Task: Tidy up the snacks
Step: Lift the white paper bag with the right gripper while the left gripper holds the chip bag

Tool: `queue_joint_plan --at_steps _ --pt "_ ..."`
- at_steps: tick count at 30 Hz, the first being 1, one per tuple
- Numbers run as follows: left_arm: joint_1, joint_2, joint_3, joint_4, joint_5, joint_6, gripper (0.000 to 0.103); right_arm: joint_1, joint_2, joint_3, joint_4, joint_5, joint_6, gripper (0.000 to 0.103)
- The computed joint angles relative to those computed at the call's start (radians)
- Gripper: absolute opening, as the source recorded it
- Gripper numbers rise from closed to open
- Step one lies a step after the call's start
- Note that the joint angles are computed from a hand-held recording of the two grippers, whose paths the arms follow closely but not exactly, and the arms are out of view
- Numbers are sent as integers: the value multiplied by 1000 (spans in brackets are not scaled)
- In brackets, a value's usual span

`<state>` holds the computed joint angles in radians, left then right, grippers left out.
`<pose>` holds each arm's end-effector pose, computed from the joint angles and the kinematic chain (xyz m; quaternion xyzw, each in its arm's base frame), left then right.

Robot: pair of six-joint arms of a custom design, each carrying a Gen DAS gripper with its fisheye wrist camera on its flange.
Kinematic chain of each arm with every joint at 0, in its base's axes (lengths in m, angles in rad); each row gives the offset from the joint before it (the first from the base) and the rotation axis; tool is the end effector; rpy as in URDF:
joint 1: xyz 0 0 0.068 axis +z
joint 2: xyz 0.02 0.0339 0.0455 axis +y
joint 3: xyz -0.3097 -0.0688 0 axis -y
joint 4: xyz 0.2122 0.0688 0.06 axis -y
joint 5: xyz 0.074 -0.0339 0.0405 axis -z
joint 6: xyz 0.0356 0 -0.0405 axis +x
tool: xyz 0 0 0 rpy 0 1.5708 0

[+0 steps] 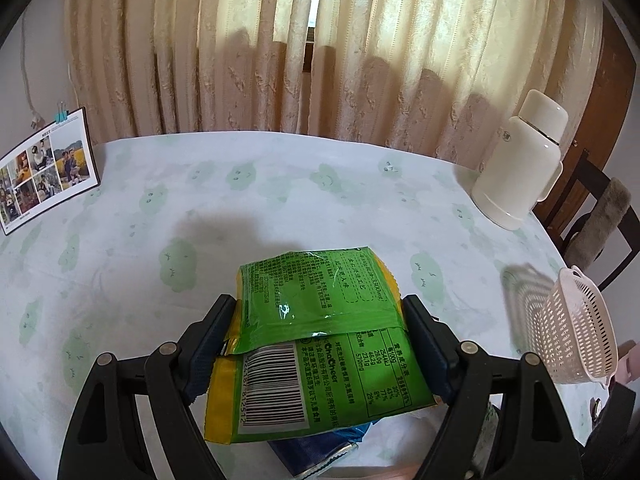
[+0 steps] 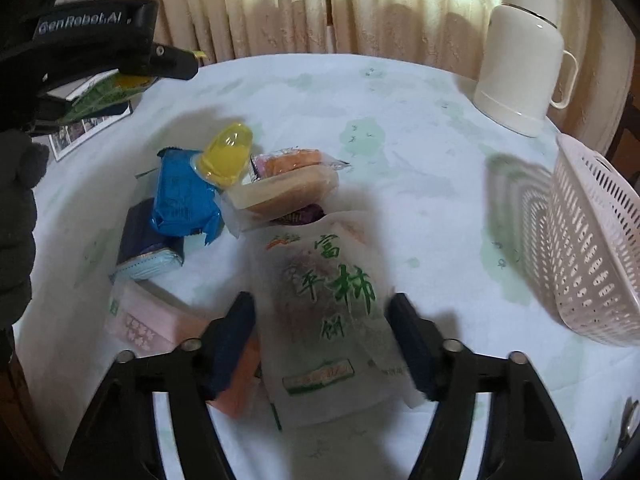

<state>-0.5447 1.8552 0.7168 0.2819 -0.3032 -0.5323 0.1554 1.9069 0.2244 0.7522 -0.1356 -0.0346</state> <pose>0.2801 -0.1573 0.1617 -0.0471 0.9265 -0.0558 0.3692 0.2200 0.0393 0.1007 -0.1111 0.9407 0.0831 0.3096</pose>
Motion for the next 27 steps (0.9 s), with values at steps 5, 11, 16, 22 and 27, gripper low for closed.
queue_joint_plan --at_steps 5,11,16,22,27 --pt "2 -13 -13 12 10 2 80 -94 -25 -37 29 -108 10 47" --pt "0 -30 -28 27 9 -1 80 -187 -118 -69 14 -224 17 34" --pt "-4 -31 -33 32 13 2 80 -254 -186 -50 -67 -285 1 22" --pt "-1 -44 -37 34 21 4 81 -293 -100 16 -121 -322 20 44" --pt "2 -52 -43 38 27 0 81 -233 -27 106 -182 -283 16 74"
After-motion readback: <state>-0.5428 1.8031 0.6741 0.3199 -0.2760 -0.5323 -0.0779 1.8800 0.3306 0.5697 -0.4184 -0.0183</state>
